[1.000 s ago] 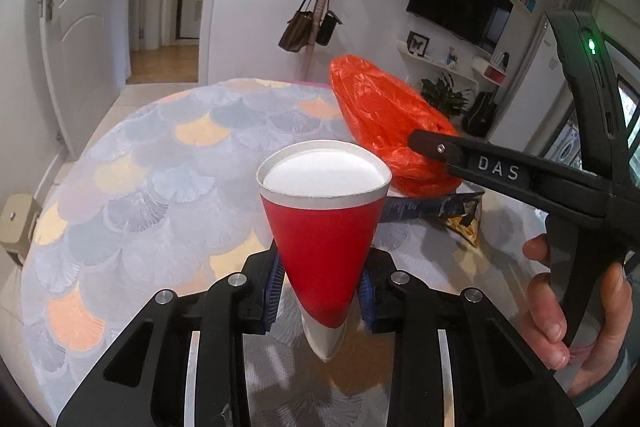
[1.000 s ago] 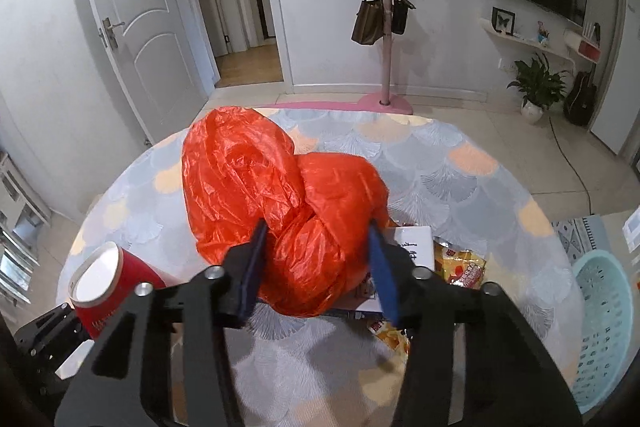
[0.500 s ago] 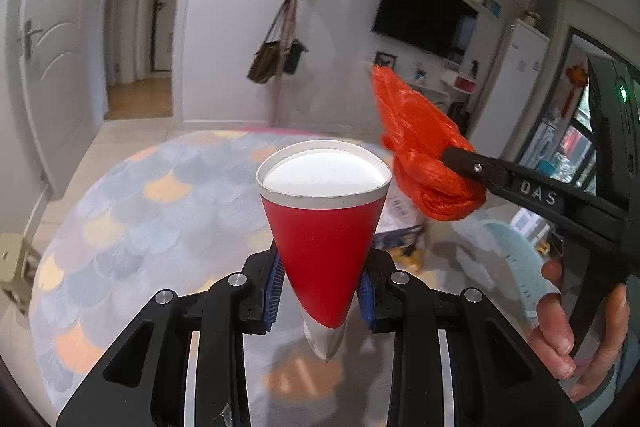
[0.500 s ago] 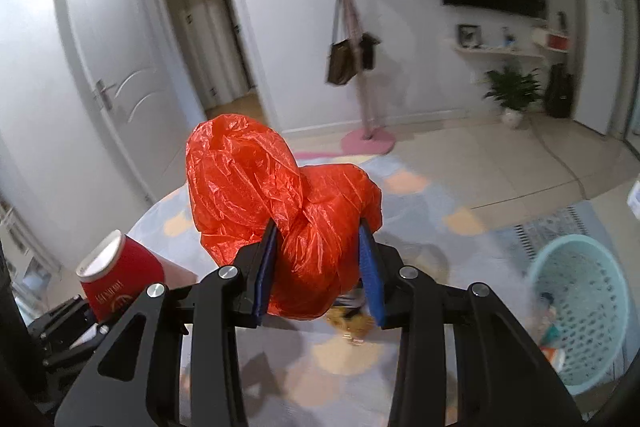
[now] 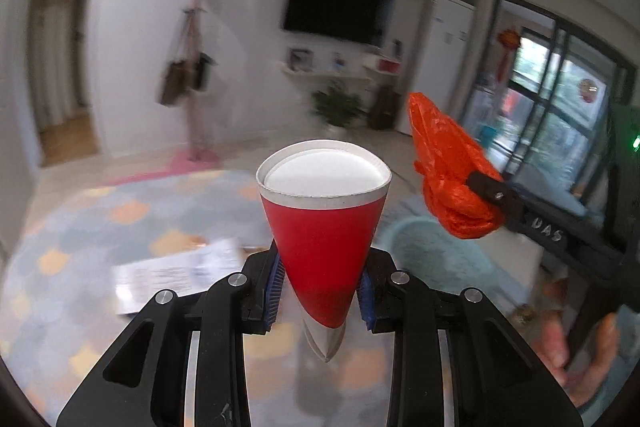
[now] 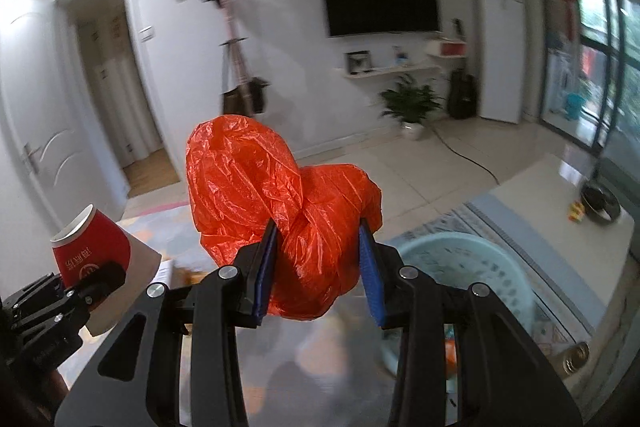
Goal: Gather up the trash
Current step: 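Carry the bag and cup over the blue basket and open both tools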
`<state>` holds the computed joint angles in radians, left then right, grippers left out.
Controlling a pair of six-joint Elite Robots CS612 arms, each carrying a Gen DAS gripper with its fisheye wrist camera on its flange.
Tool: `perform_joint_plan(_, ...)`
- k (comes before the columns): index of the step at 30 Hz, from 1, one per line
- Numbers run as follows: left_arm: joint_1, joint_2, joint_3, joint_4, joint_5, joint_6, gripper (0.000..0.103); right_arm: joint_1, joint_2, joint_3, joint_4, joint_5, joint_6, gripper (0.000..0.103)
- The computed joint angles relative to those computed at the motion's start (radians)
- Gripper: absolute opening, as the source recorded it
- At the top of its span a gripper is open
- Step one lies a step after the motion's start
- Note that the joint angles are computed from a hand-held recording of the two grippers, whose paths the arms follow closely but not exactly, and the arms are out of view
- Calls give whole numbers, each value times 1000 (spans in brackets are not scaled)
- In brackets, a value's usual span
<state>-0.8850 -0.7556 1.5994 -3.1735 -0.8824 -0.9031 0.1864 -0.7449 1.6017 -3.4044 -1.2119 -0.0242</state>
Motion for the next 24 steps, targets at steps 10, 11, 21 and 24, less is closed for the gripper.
perform_joint_plan(10,66,123,-211,-30,-300,100,29,-82,55,-62,120,-36,124,35)
perform_joint_plan(11,68,138,-236,-13,-313,109,29,-85,61,-69,141,-44,132,35)
perform_joint_plan(21,90,262,-456,176,-419,173,30,-110,119,-129,338,-114,196,40)
perform_joint_plan(24,96,286,-503,213,-450,195,30,-119,128,-133,356,-127,212,42)
